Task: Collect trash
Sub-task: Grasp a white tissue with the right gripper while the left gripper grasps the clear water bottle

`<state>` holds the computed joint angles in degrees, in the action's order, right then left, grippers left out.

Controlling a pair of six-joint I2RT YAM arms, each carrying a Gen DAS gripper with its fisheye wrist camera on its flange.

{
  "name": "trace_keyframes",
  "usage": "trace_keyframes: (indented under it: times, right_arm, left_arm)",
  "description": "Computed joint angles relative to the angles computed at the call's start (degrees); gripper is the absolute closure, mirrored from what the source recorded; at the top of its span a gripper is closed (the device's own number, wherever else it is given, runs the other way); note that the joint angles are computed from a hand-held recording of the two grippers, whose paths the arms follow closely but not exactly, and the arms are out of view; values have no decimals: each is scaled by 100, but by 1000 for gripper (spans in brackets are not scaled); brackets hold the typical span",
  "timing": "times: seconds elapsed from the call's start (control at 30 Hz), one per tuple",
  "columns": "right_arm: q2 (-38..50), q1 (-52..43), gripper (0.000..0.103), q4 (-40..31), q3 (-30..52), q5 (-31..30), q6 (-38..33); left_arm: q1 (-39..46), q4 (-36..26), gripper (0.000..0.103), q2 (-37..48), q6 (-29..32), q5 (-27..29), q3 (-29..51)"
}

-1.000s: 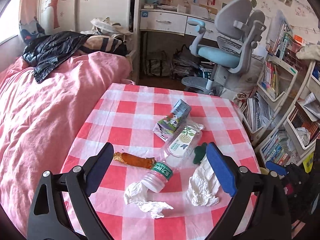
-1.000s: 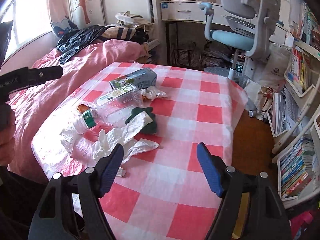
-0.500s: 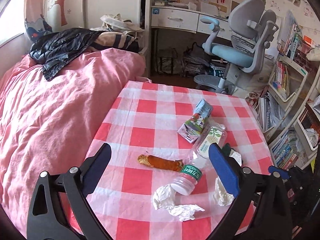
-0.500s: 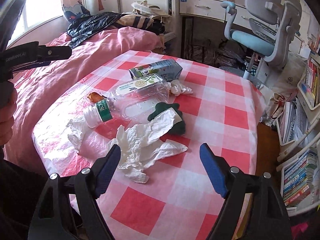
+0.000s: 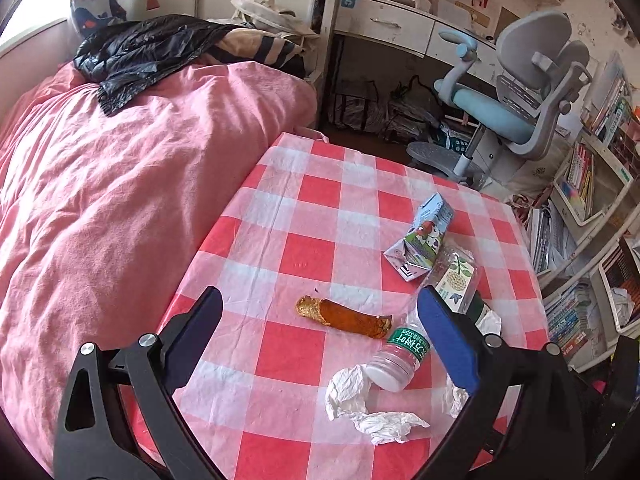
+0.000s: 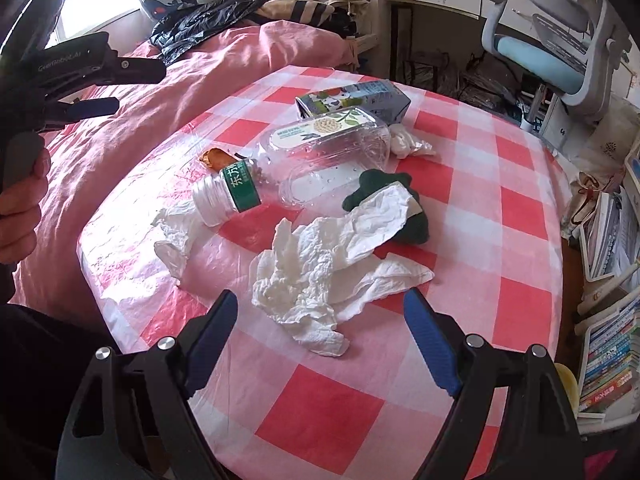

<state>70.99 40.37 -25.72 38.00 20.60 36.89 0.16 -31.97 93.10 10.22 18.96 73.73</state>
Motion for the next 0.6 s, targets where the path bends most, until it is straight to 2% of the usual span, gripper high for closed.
trace_keyframes:
  times: [0.2, 0.37, 0.43, 0.57, 0.6]
  right_arm:
    - [492, -180, 22, 119, 232, -56, 161]
    - [306, -243, 23, 230, 166, -4, 54]
    - [367, -258, 47, 290, 184, -150, -79]
    - [759, -277, 63, 334, 279, -474, -283]
    - [782, -274, 75, 333, 285, -503, -332]
  left_arm:
    - [-216, 18, 9, 22, 190, -204, -70]
    - [-214, -15, 9, 161, 127, -221, 68]
    - [-227, -34, 9, 196, 102, -207, 124]
    - [-327, -13, 9, 188, 136, -239, 132]
    - [-356, -20, 9, 202, 144, -255, 151]
